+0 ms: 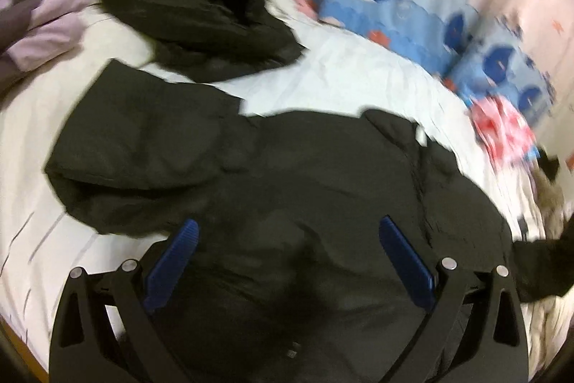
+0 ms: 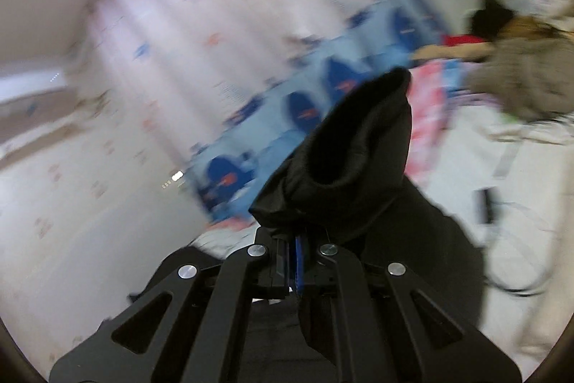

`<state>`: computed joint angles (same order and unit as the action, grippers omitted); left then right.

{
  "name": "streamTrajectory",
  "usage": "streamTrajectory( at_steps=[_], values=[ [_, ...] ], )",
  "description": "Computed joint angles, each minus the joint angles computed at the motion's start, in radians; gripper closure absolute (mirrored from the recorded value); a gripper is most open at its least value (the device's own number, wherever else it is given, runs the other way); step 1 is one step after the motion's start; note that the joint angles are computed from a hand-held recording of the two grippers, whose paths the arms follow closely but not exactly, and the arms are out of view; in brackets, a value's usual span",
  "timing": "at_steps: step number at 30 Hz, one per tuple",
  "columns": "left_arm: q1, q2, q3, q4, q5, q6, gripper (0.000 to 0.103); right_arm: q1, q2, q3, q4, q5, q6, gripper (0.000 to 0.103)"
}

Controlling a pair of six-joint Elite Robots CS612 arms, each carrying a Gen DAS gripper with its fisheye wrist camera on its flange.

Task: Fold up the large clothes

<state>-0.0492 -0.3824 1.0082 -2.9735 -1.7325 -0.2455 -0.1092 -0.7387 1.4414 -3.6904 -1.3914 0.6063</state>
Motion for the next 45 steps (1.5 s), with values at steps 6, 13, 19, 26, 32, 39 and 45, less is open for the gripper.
streamTrajectory(
  at_steps=[6,13,19,26,32,39,45],
  values=[
    [0.023,0.017,-0.04,0.026,0.016,-0.061,0.006,0.079,0.107,-0.25,0.176,0.12,-0.064,0.1],
    [0.017,0.005,-0.019,-0.019,0.079,-0.014,0.006,0.152,0.239,-0.486,0.365,0.194,-0.12,0.1],
    [0.013,-0.002,-0.005,-0.059,0.113,0.01,0.006,0.192,0.33,-0.612,0.487,0.227,-0.135,0.1],
    [0.008,-0.01,0.009,-0.083,0.127,0.024,0.006,0.211,0.411,-0.715,0.582,0.251,-0.12,0.1],
    [0.009,-0.013,0.014,-0.092,0.125,0.018,0.006,0.226,0.474,-0.786,0.645,0.276,-0.101,0.1],
    [0.025,-0.004,-0.012,-0.053,0.098,-0.029,0.006,0.249,0.559,-0.913,0.821,0.293,-0.166,0.1],
    [0.044,0.006,-0.034,-0.034,0.097,-0.107,0.006,0.269,0.658,-1.085,1.027,0.294,-0.246,0.1]
  ],
)
